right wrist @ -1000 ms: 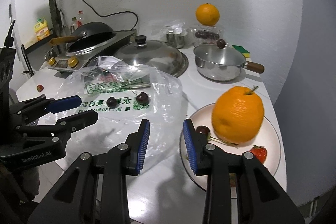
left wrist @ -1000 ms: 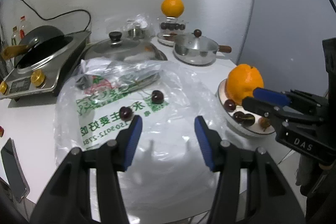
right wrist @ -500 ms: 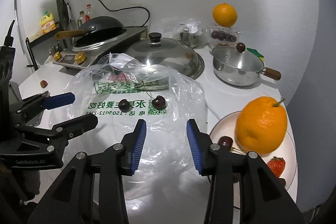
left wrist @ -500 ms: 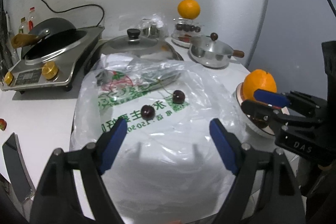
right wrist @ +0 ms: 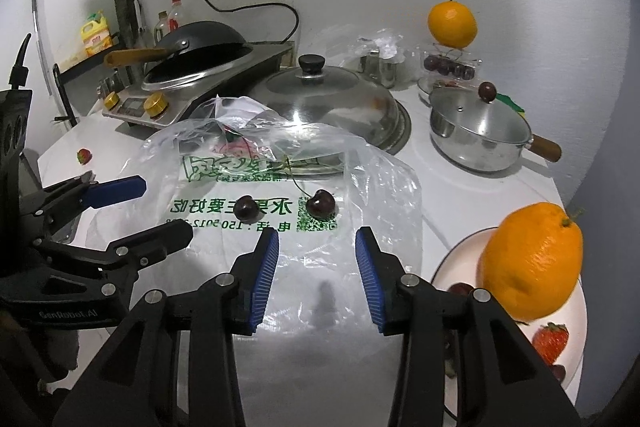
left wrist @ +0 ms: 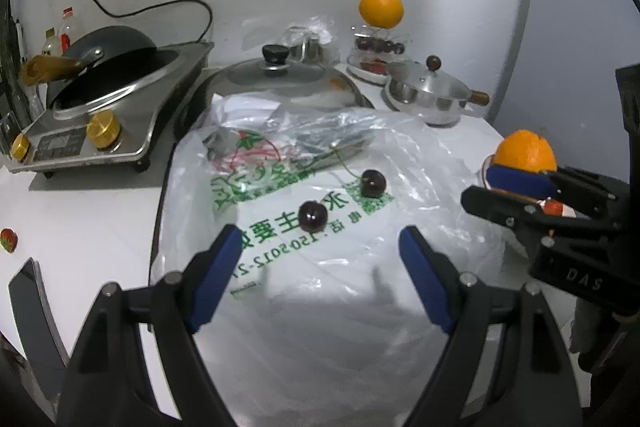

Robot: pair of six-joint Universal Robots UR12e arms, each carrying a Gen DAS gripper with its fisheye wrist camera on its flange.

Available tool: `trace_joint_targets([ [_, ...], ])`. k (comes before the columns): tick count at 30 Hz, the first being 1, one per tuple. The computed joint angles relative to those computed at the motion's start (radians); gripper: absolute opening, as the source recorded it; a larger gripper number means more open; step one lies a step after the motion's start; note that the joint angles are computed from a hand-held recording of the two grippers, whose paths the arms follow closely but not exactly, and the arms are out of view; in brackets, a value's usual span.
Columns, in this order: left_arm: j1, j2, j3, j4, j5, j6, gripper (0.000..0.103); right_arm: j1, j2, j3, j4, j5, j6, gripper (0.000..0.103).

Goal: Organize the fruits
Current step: 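Move both open grippers back over the cherries on the plastic bag, then close the right gripper on a dark cherry on the bag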

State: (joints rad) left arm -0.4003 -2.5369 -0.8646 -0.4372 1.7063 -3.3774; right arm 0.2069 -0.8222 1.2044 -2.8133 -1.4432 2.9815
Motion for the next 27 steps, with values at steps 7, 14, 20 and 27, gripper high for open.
trace_joint_targets([
  [7,0.004,-0.023,0.037,-0.022,0.004,0.015,0.082,0.000,0.031,-0.050,0.037,0.015,-0.004,0.042],
  [14,0.011,-0.048,0.077,-0.048,-0.002,0.019,0.081,0.000,0.060,-0.096,0.071,0.028,-0.008,0.042],
  [20,0.015,-0.069,0.113,-0.073,-0.009,0.025,0.081,0.001,0.087,-0.140,0.100,0.038,-0.011,0.042],
  [27,0.020,-0.099,0.164,-0.103,-0.017,0.033,0.081,0.003,0.116,-0.188,0.134,0.047,-0.014,0.042],
])
